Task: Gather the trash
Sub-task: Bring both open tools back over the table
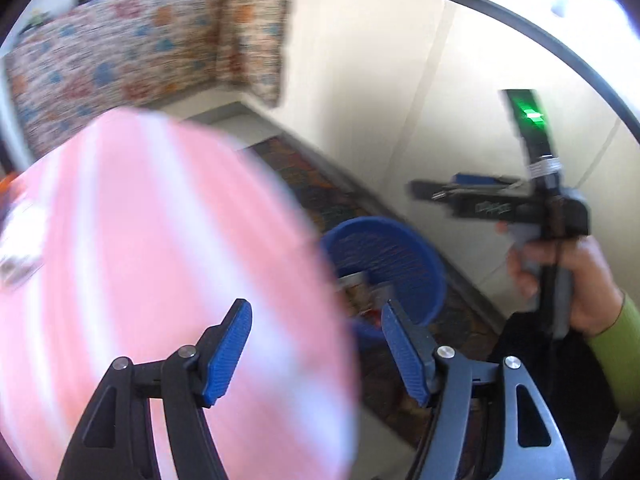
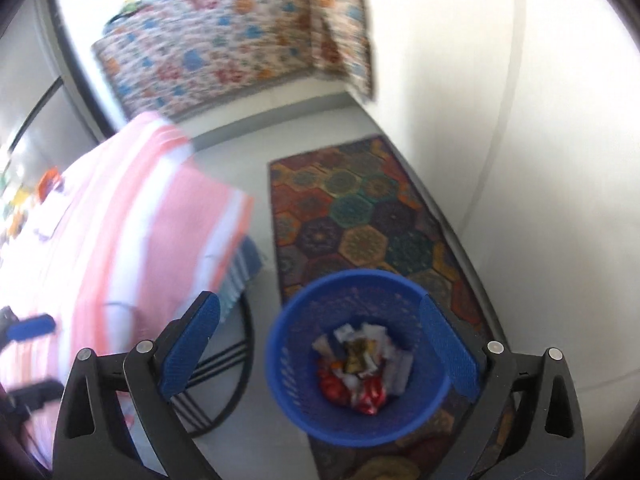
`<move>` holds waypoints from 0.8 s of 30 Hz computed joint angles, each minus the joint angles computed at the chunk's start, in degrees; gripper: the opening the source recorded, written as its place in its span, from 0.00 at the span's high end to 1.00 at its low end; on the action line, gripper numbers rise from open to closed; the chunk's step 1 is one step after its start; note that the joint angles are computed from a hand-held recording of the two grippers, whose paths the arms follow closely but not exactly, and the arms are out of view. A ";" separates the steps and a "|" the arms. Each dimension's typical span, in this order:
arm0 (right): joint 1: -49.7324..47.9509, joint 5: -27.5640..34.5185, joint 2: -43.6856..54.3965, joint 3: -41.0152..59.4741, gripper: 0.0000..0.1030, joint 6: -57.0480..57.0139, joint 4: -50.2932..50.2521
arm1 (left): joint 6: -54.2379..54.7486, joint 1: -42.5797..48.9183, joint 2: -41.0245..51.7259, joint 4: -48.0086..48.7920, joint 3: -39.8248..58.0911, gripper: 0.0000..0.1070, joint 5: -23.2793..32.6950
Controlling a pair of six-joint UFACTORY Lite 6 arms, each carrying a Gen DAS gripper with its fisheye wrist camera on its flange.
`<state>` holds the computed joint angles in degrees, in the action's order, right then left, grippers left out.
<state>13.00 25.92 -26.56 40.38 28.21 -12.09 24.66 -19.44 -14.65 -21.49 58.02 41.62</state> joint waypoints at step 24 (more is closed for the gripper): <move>45.89 16.89 64.96 66.99 0.00 34.86 -22.33 | 44.07 60.71 28.36 -15.77 22.67 0.13 5.61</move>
<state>58.89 42.80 38.40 107.38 63.08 -34.41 68.73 41.27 13.71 -37.25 80.69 47.22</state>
